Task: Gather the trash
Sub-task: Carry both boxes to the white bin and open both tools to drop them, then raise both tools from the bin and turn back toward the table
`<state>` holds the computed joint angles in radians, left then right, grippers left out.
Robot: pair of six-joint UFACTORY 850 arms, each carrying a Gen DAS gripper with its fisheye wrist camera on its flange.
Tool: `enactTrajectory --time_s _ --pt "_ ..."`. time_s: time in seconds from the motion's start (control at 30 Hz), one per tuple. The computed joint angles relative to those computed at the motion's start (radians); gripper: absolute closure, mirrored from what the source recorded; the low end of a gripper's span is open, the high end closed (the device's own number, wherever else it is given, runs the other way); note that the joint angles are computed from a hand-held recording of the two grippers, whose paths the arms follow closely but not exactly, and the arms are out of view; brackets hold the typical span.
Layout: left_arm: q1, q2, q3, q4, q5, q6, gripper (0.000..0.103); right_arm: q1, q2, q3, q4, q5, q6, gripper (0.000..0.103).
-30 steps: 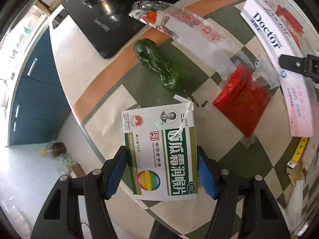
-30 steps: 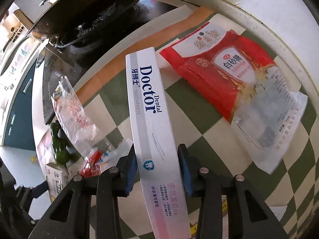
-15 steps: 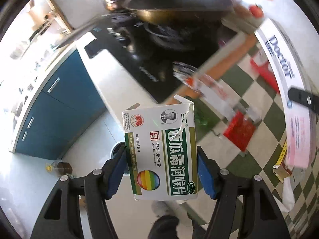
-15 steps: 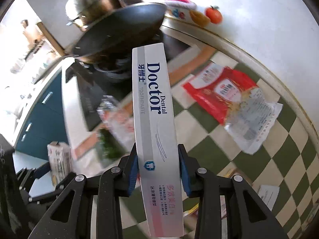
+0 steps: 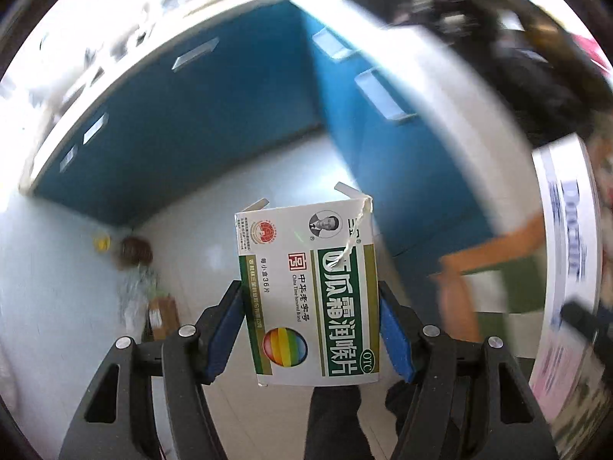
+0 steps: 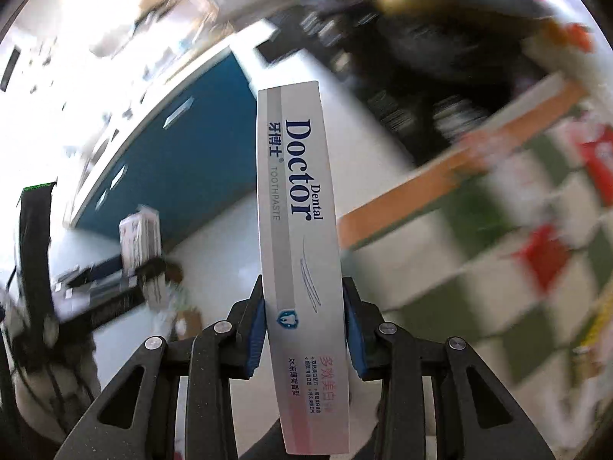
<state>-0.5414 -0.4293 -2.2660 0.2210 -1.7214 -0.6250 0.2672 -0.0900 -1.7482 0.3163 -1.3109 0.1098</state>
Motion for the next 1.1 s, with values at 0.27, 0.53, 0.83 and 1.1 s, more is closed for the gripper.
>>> enactTrajectory --time_s 0.27,0.53,0.83,1.1 --pt "0.274 0.162 0.693 -0.277 0.39 0.153 0.039 0.202 -0.131 0.306 0.078 0.21 0.074 0.066" --pt "0.358 -0.101 0.857 -0.517 0.619 0.4 0.037 0.187 -0.482 0.381 0.274 0.362 -0.084 0.066" --pt "0.379 -0.17 0.943 -0.603 0.739 0.447 0.004 0.18 -0.682 0.28 0.228 0.323 -0.096 0.018" --pt "0.283 0.013 1.049 -0.19 0.859 0.156 0.004 0.252 -0.564 0.33 -0.24 0.473 0.172 0.0"
